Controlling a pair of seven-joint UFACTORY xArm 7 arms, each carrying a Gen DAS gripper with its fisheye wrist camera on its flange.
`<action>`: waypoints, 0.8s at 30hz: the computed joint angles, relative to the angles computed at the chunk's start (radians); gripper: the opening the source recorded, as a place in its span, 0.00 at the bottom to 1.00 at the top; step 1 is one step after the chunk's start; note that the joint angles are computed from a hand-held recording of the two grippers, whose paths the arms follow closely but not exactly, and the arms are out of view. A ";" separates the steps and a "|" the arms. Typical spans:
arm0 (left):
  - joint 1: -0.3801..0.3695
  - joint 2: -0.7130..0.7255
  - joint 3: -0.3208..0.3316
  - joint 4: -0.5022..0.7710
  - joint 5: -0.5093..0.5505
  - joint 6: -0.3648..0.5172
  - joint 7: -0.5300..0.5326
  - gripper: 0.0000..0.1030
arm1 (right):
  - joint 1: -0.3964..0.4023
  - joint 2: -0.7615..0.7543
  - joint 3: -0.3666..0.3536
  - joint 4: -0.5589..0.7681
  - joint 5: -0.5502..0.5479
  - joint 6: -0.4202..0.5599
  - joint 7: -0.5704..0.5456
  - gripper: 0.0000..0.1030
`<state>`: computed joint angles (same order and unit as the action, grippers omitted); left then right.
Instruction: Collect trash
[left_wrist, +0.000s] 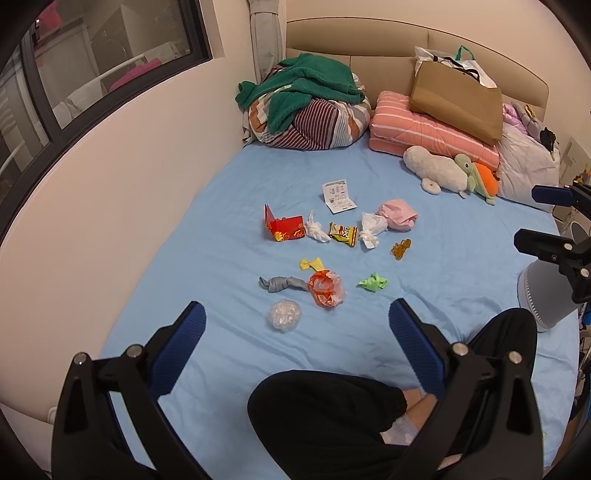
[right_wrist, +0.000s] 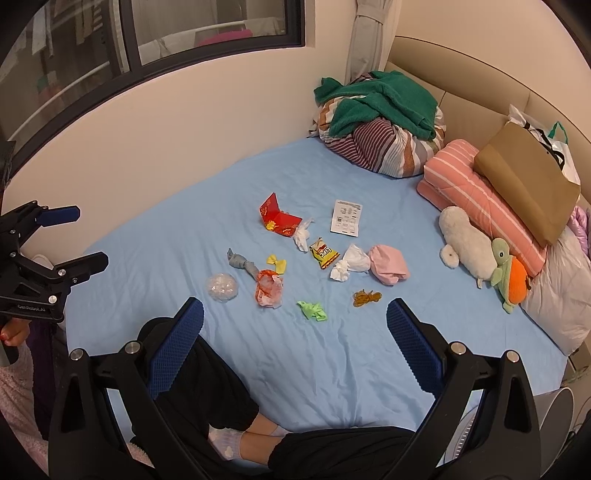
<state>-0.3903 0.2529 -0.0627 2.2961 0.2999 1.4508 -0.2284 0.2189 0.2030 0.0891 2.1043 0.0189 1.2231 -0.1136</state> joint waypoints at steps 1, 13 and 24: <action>0.001 -0.003 0.000 -0.005 0.000 -0.002 -0.001 0.96 | 0.001 0.000 0.000 -0.001 -0.001 -0.001 0.001 0.93; 0.018 -0.044 -0.008 -0.073 -0.001 -0.028 -0.009 0.96 | 0.010 0.003 0.002 0.004 -0.010 -0.002 0.008 0.93; 0.028 -0.059 -0.017 -0.097 -0.001 -0.040 -0.012 0.96 | 0.019 0.009 0.002 0.015 -0.019 0.001 0.016 0.93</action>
